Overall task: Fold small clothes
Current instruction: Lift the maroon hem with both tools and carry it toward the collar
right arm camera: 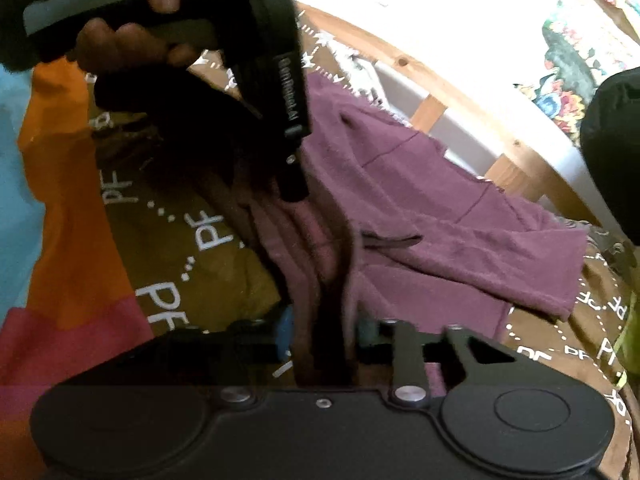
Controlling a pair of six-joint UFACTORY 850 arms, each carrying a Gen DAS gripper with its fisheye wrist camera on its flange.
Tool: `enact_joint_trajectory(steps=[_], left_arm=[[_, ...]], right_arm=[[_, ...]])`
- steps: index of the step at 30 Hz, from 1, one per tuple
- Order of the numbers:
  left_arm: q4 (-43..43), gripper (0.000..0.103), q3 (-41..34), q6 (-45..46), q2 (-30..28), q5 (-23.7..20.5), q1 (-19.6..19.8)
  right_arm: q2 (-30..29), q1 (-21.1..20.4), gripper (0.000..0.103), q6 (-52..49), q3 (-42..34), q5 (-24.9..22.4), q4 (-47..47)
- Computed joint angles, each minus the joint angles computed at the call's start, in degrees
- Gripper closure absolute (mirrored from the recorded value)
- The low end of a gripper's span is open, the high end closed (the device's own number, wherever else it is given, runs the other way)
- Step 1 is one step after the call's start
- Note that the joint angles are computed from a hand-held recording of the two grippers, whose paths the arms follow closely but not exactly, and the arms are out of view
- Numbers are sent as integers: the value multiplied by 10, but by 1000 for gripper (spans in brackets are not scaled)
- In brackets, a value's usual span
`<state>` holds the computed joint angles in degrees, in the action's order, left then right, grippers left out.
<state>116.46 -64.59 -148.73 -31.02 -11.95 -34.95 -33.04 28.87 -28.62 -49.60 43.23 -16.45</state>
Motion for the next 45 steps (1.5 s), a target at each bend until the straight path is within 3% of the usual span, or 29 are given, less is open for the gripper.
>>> enact_joint_trajectory(steps=[3, 5, 9, 11, 13, 19, 21, 24, 26, 30, 36, 38, 42, 45], left_arm=[[92, 82, 22, -87, 14, -19, -6], [110, 59, 36, -105, 24, -33, -11], [136, 40, 71, -130, 49, -69, -26], [119, 25, 87, -105, 59, -97, -40], [78, 19, 94, -54, 63, -121, -58], [-50, 18, 71, 137, 42, -162, -103], [-148, 19, 45, 245, 20, -183, -115], [-268, 40, 12, 370, -10, -211, -123], [-310, 52, 5, 400, -17, -220, -122], [-327, 63, 24, 363, -4, -246, -125], [-367, 82, 67, 362, 21, -333, -143], [-362, 94, 83, 341, 34, -351, -147], [-304, 98, 111, 252, 67, -382, -154], [-272, 99, 113, 226, 81, -405, -154]], right_arm=[[5, -10, 98, 29, 8, 40, -9], [11, -20, 98, 87, 7, 50, -37], [20, -37, 98, 206, -11, 36, -94], [24, -45, 98, 259, -22, 27, -118], [24, -51, 98, 321, -38, 15, -150], [13, -63, 98, 480, -83, -10, -234], [17, -65, 98, 495, -79, -8, -242], [17, -68, 98, 510, -79, -3, -249], [20, -70, 98, 506, -74, 3, -245], [24, -74, 98, 496, -67, 8, -239], [36, -85, 98, 492, -50, 18, -240], [42, -86, 98, 484, -42, 18, -237], [55, -84, 98, 465, -22, 9, -220], [64, -69, 95, 384, 0, -8, -158]])
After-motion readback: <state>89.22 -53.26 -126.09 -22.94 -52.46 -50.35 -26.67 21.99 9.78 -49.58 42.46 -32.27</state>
